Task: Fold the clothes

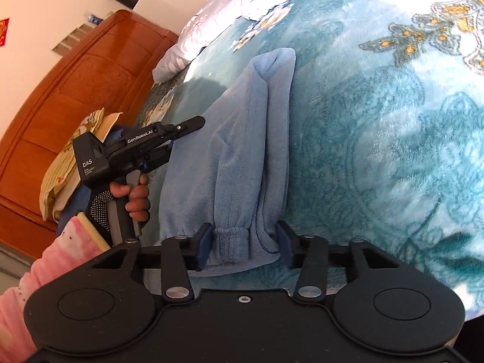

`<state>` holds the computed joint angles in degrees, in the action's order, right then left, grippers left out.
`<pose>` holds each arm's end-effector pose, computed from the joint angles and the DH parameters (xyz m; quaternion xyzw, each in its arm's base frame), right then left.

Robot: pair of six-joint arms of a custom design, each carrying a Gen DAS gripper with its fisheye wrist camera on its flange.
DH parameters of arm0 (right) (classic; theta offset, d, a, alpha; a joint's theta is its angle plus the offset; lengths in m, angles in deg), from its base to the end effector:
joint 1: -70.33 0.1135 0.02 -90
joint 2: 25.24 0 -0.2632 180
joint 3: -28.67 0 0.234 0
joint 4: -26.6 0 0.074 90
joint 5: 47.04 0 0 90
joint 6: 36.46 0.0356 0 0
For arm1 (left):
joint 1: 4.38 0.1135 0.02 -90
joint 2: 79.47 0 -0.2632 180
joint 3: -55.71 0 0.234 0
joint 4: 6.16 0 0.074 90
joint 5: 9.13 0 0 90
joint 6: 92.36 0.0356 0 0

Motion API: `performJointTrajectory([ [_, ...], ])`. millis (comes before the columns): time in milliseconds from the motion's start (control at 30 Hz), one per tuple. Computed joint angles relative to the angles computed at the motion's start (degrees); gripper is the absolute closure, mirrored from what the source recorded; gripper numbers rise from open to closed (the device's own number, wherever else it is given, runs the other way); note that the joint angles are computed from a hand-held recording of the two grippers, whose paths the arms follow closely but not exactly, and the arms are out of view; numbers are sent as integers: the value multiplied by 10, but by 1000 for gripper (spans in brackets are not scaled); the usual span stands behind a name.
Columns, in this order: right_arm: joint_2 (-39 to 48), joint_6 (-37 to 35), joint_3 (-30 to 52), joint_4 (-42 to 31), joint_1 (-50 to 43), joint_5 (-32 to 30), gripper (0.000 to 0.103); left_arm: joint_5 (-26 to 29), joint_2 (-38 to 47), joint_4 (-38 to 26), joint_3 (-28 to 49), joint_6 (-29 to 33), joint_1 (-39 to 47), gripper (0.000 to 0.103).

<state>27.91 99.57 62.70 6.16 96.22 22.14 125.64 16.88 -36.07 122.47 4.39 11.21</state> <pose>0.1438 0.0838 0.1791 0.0798 0.8895 0.3784 0.2432 0.2986 0.0573 0.1740 0.0311 0.8972 -0.3133 0.3098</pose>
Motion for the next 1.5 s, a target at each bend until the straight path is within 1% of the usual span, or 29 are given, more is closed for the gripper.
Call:
performJointTrajectory([
  [67,3,1,3,1,2,1,66,-20,-29,31,-28,-17,-9,87],
  [200,-2,-30,17,-17,-20,-19,70,-27,-95,74,-79,-53,-6,91],
  [300,-2,-70,39,-46,-55,-37,70,-34,-157,69,-106,-59,2,91],
  [400,21,-141,86,-90,-105,-59,71,-44,-230,60,-143,-65,15,92],
  [533,84,-268,180,-152,-143,-68,72,-63,-367,23,-206,-77,32,92],
  [600,119,-325,226,-176,-150,-64,74,-72,-420,-13,-227,-71,40,92],
  [633,138,-345,246,-185,-155,-67,78,-76,-447,-34,-235,-67,45,92],
  [667,155,-358,262,-193,-158,-69,90,-82,-463,-50,-240,-57,48,92],
  [733,189,-379,291,-209,-163,-69,89,-94,-482,-72,-247,-41,52,92],
  [800,205,-396,300,-216,-157,-52,89,-103,-488,-83,-250,-31,56,92],
  [833,206,-400,298,-215,-153,-44,89,-101,-487,-86,-249,-26,60,92],
  [900,197,-383,286,-201,-148,-42,89,-98,-483,-91,-244,-18,66,91],
  [933,188,-372,276,-193,-151,-47,88,-97,-481,-92,-241,-15,66,91],
  [967,179,-365,269,-190,-156,-54,83,-97,-478,-94,-238,-12,67,91],
  [1033,157,-343,252,-180,-155,-47,81,-91,-472,-97,-233,-4,70,88],
  [1100,128,-319,231,-171,-155,-38,77,-91,-476,-99,-234,-1,74,79],
  [1133,113,-308,221,-168,-154,-32,68,-84,-472,-104,-231,6,79,77],
  [1167,99,-297,211,-164,-152,-26,56,-81,-473,-107,-230,8,83,68],
  [1200,87,-290,203,-163,-148,-18,54,-80,-475,-111,-229,10,86,58],
  [1267,66,-278,191,-166,-136,-1,49,-77,-477,-117,-226,18,96,54],
  [1300,55,-271,184,-169,-130,6,48,-75,-477,-121,-223,23,100,50],
  [1333,45,-262,177,-168,-125,9,42,-75,-477,-124,-221,28,104,46],
  [1367,35,-253,170,-166,-121,11,37,-74,-478,-126,-219,33,109,35],
  [1400,25,-243,162,-164,-117,13,35,-72,-478,-127,-216,37,114,28],
  [1467,8,-227,150,-163,-103,22,24,-68,-482,-127,-215,41,123,22],
  [1500,-1,-217,143,-162,-94,31,21,-70,-484,-126,-214,42,126,17],
])
